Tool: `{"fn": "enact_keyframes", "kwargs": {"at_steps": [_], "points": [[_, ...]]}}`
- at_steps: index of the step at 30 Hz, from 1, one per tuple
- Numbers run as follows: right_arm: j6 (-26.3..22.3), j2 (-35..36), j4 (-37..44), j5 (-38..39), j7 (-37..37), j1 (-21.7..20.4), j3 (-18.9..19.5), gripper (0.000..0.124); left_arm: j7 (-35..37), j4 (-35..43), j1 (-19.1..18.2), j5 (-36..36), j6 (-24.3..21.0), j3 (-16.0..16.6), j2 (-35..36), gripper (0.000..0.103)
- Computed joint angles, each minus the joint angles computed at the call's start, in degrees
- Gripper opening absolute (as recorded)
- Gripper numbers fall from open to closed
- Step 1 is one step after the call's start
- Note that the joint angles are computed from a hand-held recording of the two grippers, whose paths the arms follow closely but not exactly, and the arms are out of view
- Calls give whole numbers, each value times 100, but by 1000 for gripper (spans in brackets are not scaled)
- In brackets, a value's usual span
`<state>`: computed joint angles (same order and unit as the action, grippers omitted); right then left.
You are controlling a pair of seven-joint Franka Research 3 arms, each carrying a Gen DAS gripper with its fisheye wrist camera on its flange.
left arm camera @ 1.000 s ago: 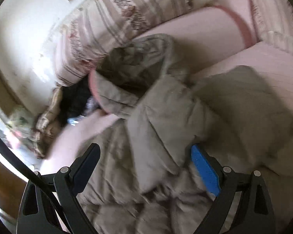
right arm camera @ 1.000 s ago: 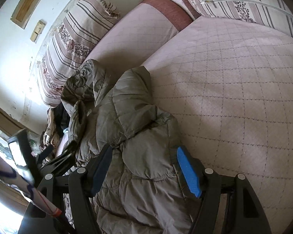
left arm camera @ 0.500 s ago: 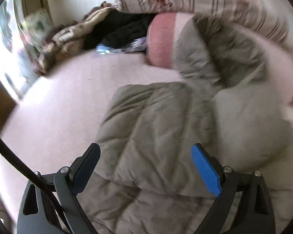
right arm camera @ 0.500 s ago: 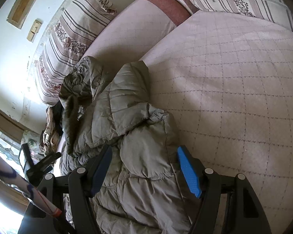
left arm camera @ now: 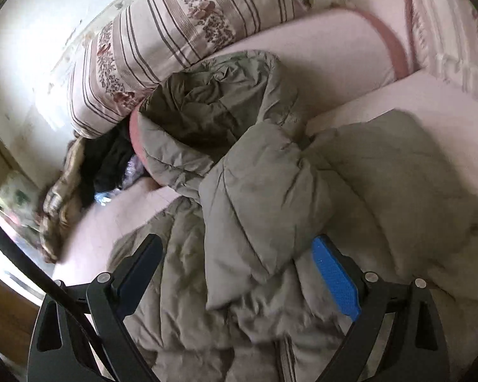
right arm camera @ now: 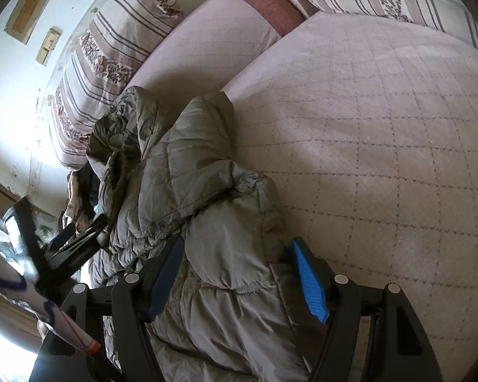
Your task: Fold large clothes
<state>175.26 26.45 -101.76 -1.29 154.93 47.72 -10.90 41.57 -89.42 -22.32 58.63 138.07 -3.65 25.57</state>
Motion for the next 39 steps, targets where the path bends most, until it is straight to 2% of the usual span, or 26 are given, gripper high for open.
{"fn": "enact_keyframes", "kwargs": {"at_steps": [2,4,5,6,7,9,13,16,21,22,24,27,30,32,35,37,39], "points": [[37,12,-16,105,-83,-133,146,74,68,296,30,-175,-123,-5,210,93],[-74,49,41,169,-144,-193,211,74,164,373,194,-587,26,-74,277,62],[-99,52,39,165,-138,-180,196,74,406,467,348,-1081,-31,-190,332,23],[-138,52,33,157,-129,-173,182,74,501,513,356,-1540,-108,-106,354,10],[-187,53,42,159,-115,-181,188,74,354,360,531,-1700,-74,-219,238,10],[-214,50,48,221,-182,-319,346,74,160,-117,764,-2109,265,-206,-98,8],[-294,46,72,161,-149,-313,332,74,-305,-1105,1187,-2670,760,-135,-788,8],[-373,96,151,251,-276,-502,552,74,-678,-1583,1311,-2492,697,-19,-1114,8],[-452,150,233,329,-417,-607,695,74,-411,-2376,1797,-3174,812,-147,-1606,10],[-440,143,216,344,-421,-610,705,74,-400,-2524,1857,-3235,863,-150,-1741,14],[-438,139,206,377,-422,-614,717,74,-414,-2757,1946,-3272,1014,-156,-1970,39],[-456,162,240,414,-448,-622,750,76,-633,-3075,2054,-3030,1390,-133,-2303,62],[-599,225,352,351,-444,-566,706,76,-209,-2853,2131,-3361,1503,-206,-2140,78],[-684,264,430,280,-410,-523,665,76,226,-2575,2176,-3792,1608,-264,-1856,82],[-786,292,508,127,-335,-459,595,77,312,-1586,2030,-3584,1070,-178,-1038,82],[-793,295,511,84,-323,-485,619,77,332,-1011,1952,-3433,853,-92,-533,87],[-842,340,590,53,-322,-507,639,77,576,-648,2020,-3700,723,-173,-214,87]]}}
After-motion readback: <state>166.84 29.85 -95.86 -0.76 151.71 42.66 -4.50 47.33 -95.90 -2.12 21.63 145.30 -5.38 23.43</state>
